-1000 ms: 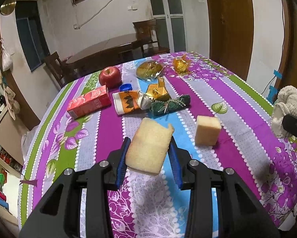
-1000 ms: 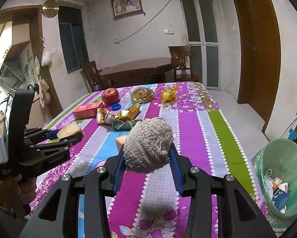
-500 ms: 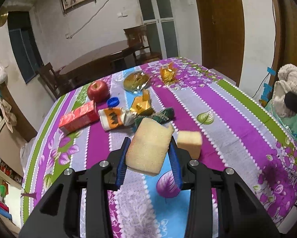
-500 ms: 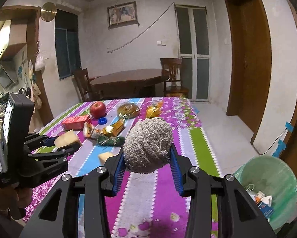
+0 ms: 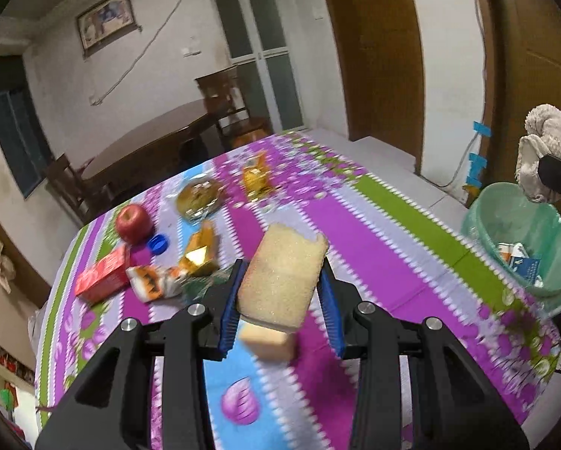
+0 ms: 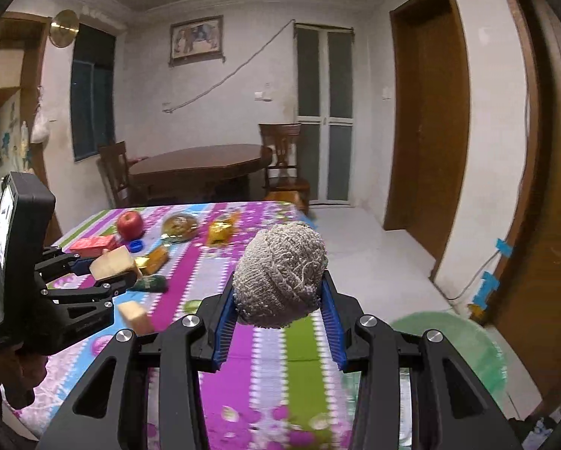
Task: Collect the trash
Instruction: 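Carry the yarn ball and yellow sponge with both tools over the green bin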
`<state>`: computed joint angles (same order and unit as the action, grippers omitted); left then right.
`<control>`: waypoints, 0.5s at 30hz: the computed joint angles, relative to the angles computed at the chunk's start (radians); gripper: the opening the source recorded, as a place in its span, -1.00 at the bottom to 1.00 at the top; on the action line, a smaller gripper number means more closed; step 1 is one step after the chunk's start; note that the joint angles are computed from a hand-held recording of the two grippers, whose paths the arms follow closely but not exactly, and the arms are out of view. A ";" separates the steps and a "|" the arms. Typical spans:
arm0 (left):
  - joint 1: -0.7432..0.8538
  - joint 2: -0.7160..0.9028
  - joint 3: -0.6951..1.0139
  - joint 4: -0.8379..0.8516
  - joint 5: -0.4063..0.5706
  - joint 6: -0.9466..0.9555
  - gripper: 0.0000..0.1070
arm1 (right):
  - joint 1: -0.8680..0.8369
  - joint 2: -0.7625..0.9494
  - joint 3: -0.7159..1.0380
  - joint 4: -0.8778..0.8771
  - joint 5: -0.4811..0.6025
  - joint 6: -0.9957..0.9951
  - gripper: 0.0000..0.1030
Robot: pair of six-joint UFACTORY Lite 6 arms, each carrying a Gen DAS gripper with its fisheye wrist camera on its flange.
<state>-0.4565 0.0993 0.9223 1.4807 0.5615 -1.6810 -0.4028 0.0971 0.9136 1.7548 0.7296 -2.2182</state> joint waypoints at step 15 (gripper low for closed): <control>-0.166 0.471 0.588 -0.173 0.021 0.257 -0.32 | -0.265 0.301 0.380 -0.172 0.010 0.108 -0.17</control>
